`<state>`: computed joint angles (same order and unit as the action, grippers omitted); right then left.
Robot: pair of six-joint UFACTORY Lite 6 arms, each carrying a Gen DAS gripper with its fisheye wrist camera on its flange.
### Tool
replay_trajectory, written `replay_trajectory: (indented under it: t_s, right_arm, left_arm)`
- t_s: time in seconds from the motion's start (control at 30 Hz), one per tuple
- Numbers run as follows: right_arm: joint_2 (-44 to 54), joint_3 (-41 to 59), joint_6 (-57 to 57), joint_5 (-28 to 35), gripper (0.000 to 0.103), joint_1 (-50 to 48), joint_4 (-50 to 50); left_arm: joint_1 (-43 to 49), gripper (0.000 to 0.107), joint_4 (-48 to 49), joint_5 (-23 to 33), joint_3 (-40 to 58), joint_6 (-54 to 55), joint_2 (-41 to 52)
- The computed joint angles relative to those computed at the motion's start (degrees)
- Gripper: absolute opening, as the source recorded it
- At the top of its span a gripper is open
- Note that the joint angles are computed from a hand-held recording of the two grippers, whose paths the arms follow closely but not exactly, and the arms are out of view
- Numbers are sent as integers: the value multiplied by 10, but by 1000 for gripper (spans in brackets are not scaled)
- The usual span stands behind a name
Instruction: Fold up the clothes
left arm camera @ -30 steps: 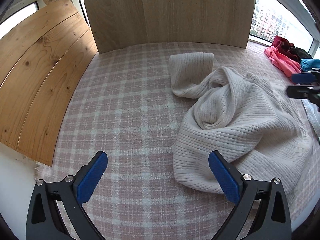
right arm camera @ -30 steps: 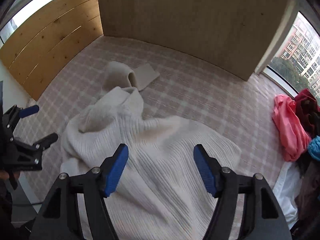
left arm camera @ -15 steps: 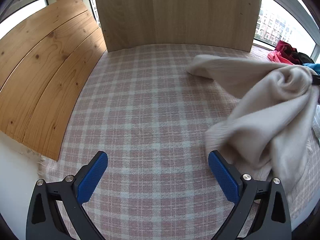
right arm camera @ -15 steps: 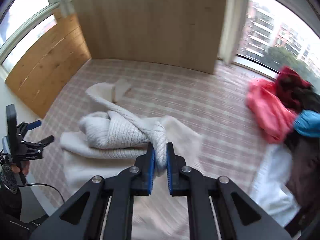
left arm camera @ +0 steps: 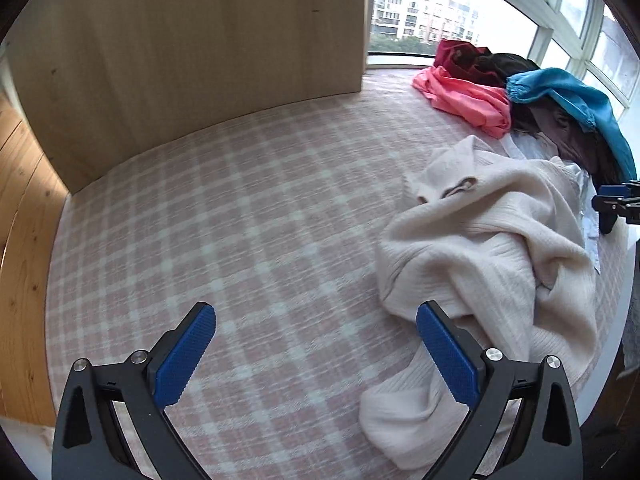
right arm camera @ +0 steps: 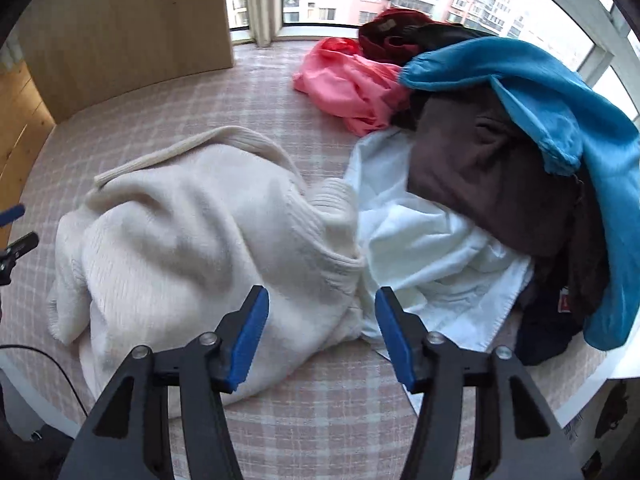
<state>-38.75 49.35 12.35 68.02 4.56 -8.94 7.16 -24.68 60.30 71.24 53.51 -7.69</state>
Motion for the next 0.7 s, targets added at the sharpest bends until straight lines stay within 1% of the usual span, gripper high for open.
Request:
replay_trajectory:
  t_s: [0.1,0.13,0.27,0.3,0.37,0.4,0.43,0.47,0.5,0.53,0.57,0.6,0.67,0.7]
  right_arm:
    - [33,-22,31,-32,55,44,-58]
    - [39,-23,17,-38,55,29,-54]
    - [59,-16,-82,-59,55,-64,0]
    - [63,-13,-104,-62,55,-86,10]
    - [74,-6,-144,-70,55,-121,28]
    - [82,-4,-162,-76,55,-135,38]
    - [91,-1,-176,-81,55,-145,45]
    - [101,4,-181,-84,55,-151,47]
    - [111,9,-185,-87,55,-156,49]
    - [117,15,-185,-87,55,-158,50]
    - [123,22,-185,-86,55,-159,52]
    - [128,32,-184,-83,55,-157,55]
    - [130,54,-186,-73,55,-142,60]
    - [131,67,-188,-67,55,-132,64]
  left_arm:
    - [-77,101,36,-56,18,-43,50]
    - [-95,101,42,-63,29,-48,72]
    - [-132,101,26,-17,75,-24,153]
    - [-140,100,23,-5,84,-22,168]
    - [-150,80,13,24,105,-18,200]
    - [-144,57,-2,57,123,-14,221]
    - [-133,39,-26,96,143,-10,243]
    - [-119,35,-51,133,161,-8,263]
    - [-109,31,-65,148,163,-5,267]
    - [-100,17,-70,144,154,0,257]
    - [-93,7,-69,133,141,10,239]
    - [-88,5,-62,114,124,24,214]
    - [-80,5,-48,86,100,47,169]
    - [-71,5,-45,87,97,59,154]
